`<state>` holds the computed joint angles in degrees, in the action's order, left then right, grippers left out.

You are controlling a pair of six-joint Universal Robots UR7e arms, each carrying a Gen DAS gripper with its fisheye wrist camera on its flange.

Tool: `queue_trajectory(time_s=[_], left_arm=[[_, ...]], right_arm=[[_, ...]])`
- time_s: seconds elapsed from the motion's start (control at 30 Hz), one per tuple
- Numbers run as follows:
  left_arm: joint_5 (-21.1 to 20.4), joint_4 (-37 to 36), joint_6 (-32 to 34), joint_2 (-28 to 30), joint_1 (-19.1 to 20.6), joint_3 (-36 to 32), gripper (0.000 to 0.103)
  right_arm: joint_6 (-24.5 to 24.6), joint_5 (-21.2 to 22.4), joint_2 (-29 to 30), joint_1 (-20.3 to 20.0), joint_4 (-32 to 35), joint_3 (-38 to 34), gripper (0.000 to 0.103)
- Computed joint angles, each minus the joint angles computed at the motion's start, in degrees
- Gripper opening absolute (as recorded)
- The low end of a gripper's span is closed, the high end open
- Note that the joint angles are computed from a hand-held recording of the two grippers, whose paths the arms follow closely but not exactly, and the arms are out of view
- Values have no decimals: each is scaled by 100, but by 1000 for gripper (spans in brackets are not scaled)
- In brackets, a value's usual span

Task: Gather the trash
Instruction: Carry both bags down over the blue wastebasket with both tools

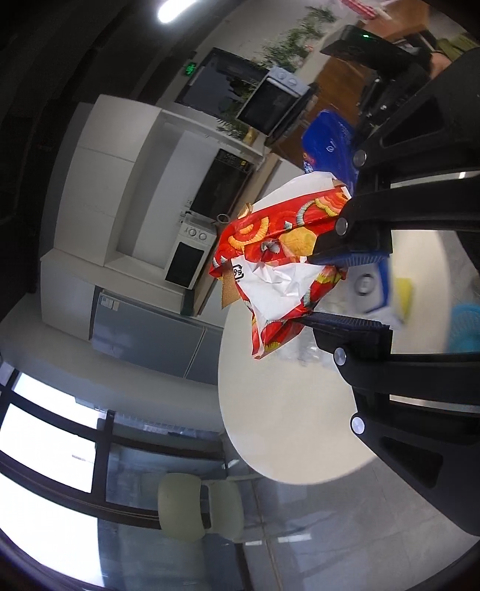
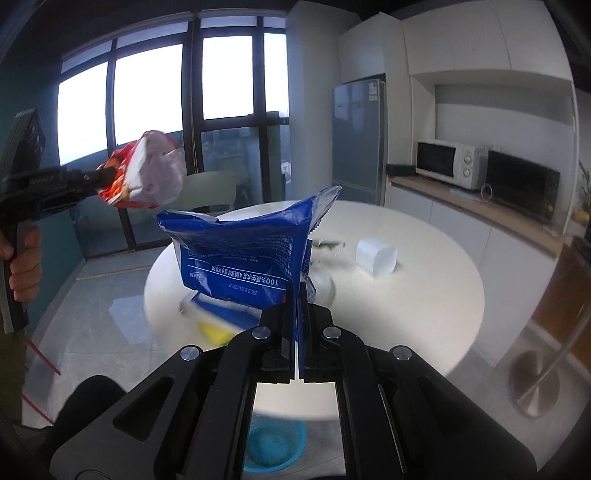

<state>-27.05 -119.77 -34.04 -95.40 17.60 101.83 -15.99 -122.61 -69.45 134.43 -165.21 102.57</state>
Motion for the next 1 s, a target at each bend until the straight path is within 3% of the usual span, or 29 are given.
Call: queue_trajectory(time_s=[0.1, 0.17, 0.43, 0.5, 0.57, 0.63, 0.8, 1.0], left_arm=[[220, 1119, -912, -348, -343, 179, 22], [260, 1968, -1688, -480, -482, 181, 22], [303, 5525, -4422, -1028, -1217, 209, 21], [137, 6331, -5145, -1203, -1304, 379, 21], [-113, 6492, -5399, -1502, -1364, 676, 21], [-327, 6668, -5599, -1717, -1371, 905, 21], [-1069, 6135, -5465, -2213, -899, 1500, 21], [-1008, 5428, -5081, -2445, -211, 2011, 21]], right_arm=[[191, -145, -266, 132, 1, 383, 0], [34, -342, -363, 266, -217, 640, 0], [663, -643, -678, 648, 359, 1245, 0], [514, -979, -593, 810, 260, 1435, 0], [616, -1082, -553, 888, 396, 1549, 0], [952, -880, -587, 835, 656, 1653, 0], [1386, -754, -453, 714, 1090, 1772, 0], [1789, -474, 58, 268, 1768, 1644, 0]])
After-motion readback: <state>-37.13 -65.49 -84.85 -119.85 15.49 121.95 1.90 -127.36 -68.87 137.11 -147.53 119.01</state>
